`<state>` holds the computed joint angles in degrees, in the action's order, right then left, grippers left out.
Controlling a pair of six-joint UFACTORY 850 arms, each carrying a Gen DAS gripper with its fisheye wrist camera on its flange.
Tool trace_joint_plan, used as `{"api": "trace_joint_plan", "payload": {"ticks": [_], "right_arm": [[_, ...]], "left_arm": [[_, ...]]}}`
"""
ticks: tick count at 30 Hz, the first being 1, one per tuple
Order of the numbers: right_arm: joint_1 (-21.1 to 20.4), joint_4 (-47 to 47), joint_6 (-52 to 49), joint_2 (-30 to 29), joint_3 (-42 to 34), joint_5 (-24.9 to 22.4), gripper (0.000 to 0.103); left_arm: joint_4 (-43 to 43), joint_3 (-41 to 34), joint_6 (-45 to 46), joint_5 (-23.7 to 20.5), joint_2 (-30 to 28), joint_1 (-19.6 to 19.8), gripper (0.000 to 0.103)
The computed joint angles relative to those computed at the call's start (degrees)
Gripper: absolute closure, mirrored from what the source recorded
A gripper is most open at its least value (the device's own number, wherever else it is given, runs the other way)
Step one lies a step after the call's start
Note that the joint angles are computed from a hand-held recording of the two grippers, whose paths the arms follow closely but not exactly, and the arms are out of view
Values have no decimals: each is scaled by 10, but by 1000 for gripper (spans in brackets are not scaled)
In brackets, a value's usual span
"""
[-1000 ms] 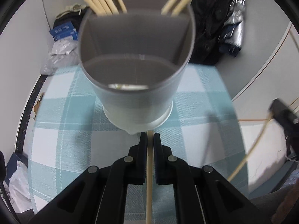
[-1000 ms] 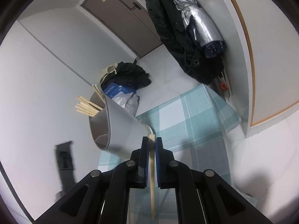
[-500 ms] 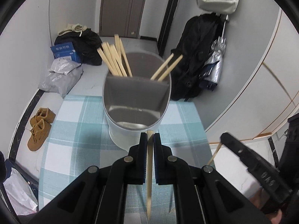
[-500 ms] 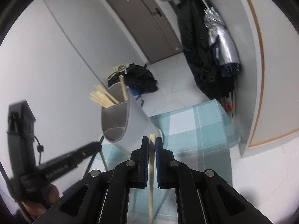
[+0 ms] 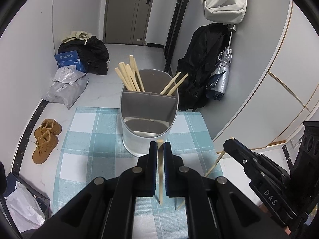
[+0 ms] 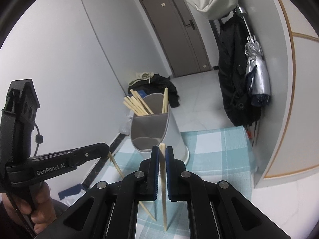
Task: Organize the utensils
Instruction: 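Lift both held chopsticks and carry them over the utensil holder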
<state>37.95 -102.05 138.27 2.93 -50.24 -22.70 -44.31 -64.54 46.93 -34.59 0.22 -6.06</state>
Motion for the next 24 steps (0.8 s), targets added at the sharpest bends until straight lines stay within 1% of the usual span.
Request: {"api": "trace_joint_plan", "payload": {"ticks": [5, 9, 13, 15, 17, 24], "right_arm": [[12, 40, -42, 0, -5, -20, 97], [21, 57, -56, 0, -7, -34, 97], [27, 60, -61, 1, -8, -44, 97], [24, 69, -78, -4, -16, -36, 97], [24, 80, -97, -8, -23, -39, 97], [19, 78, -97, -17, -38, -35, 97]], "left_arm": [[1, 3, 27, -11, 8, 8, 101], [-1, 6, 49, -18, 13, 13, 101], [-5, 4, 70, -35, 15, 21, 101], [-7, 6, 85, -35, 18, 23, 101], [-2, 6, 93, -35, 20, 24, 101], [-6, -5, 108, -57, 18, 31, 101]]}}
